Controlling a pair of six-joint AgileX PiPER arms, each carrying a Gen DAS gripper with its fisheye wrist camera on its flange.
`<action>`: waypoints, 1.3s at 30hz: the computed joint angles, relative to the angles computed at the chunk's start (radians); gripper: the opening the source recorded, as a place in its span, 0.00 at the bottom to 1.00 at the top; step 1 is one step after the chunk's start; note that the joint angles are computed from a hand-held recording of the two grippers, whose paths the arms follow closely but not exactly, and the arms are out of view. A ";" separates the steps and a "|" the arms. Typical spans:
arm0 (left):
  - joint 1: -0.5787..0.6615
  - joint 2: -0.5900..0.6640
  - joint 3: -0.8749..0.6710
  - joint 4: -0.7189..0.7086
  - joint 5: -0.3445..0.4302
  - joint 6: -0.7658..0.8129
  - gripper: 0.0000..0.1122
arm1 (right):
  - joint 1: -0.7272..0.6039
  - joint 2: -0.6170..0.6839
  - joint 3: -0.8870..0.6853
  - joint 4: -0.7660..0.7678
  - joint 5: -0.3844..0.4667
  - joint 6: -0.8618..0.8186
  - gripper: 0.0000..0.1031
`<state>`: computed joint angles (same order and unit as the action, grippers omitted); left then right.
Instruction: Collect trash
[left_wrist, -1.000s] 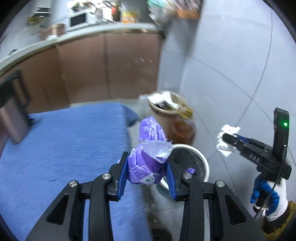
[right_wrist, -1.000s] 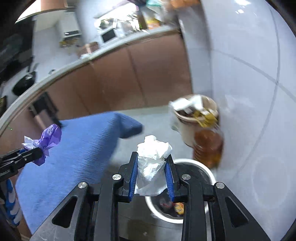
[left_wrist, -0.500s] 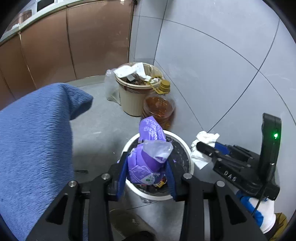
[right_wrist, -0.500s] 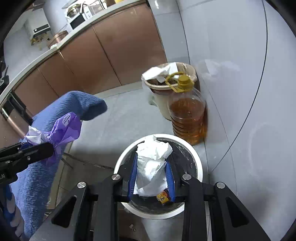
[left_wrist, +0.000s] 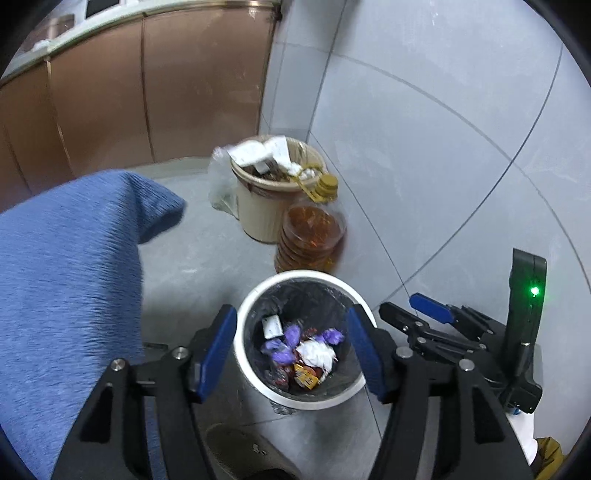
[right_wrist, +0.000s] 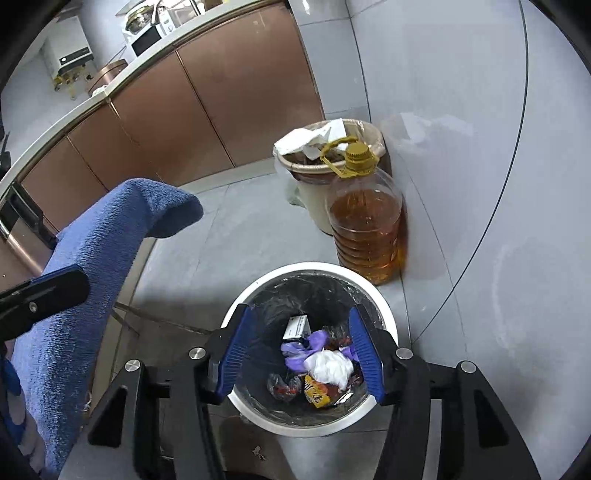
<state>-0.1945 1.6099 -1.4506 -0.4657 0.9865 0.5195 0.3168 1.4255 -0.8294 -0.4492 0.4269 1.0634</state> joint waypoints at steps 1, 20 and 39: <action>0.009 -0.018 0.006 0.005 -0.010 0.000 0.54 | 0.010 -0.007 -0.009 -0.009 0.012 0.006 0.54; 0.534 -0.363 0.113 -0.125 -0.028 0.194 0.66 | 0.478 0.005 -0.421 -0.254 0.390 0.123 0.71; 1.319 -0.390 0.080 -0.441 0.051 0.504 0.75 | 0.817 0.387 -1.162 -0.342 0.655 -0.142 0.99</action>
<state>1.1248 1.2199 -1.3704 -0.9072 1.0376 1.0236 1.1339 1.8124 -1.9915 -0.7909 1.0823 0.9215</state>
